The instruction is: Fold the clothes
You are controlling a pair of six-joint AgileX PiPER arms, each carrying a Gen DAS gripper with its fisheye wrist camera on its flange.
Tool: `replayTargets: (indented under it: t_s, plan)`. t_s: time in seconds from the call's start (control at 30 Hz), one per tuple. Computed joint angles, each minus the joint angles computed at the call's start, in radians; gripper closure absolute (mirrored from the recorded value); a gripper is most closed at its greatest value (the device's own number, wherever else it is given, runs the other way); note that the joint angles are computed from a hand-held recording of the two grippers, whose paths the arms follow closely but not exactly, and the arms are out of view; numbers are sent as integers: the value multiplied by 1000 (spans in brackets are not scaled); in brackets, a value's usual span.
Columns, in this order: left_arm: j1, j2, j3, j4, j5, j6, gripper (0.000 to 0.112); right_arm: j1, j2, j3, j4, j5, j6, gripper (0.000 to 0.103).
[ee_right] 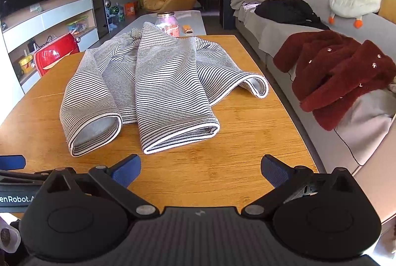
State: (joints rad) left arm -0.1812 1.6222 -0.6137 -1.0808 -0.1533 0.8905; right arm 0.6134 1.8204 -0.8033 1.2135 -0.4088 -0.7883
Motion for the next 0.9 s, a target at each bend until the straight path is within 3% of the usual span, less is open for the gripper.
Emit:
replayTargets:
  t_s: [0.9]
  plan:
    - [-5,-3,2,-32,-9,28,9,-13,-1,10,-41,22,29,0]
